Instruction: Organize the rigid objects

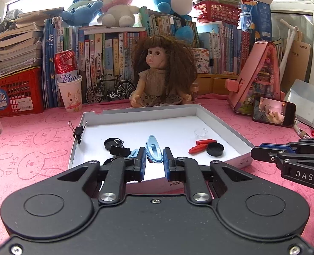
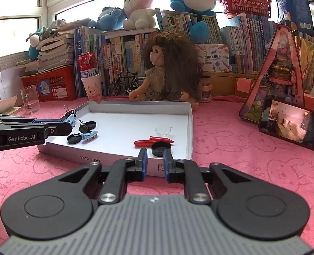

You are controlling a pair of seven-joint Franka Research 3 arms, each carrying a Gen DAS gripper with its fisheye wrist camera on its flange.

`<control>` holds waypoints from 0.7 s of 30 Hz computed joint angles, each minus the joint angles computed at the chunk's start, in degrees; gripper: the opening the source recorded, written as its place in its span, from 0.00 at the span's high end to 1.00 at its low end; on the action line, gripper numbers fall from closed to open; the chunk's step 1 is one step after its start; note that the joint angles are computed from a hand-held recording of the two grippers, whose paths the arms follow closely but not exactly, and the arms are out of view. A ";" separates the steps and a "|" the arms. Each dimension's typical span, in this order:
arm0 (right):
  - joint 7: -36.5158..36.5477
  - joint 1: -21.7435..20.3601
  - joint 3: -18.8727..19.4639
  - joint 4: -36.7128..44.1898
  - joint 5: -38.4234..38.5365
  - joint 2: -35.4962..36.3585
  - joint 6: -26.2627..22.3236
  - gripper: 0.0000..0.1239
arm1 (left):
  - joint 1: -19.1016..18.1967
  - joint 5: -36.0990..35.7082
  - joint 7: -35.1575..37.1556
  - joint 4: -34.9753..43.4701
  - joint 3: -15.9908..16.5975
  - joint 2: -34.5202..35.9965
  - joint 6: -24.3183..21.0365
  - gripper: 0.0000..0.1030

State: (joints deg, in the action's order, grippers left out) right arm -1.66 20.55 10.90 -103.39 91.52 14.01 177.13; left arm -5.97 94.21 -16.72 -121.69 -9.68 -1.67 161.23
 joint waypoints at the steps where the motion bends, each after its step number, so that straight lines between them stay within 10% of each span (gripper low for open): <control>1: 0.48 0.06 -0.03 0.19 -0.45 0.19 -0.04 0.84 | 0.05 -0.38 0.20 0.23 0.06 0.28 0.05 0.85; 13: 1.94 -1.50 -2.61 -14.45 -0.79 -11.70 -12.31 0.61 | -0.16 0.64 -0.26 -3.88 -0.45 -2.53 0.97 0.85; 21: 7.28 0.52 -3.88 -19.81 -9.42 -14.40 -11.33 0.60 | -0.29 -0.28 0.47 -5.08 -0.96 -3.44 0.68 0.85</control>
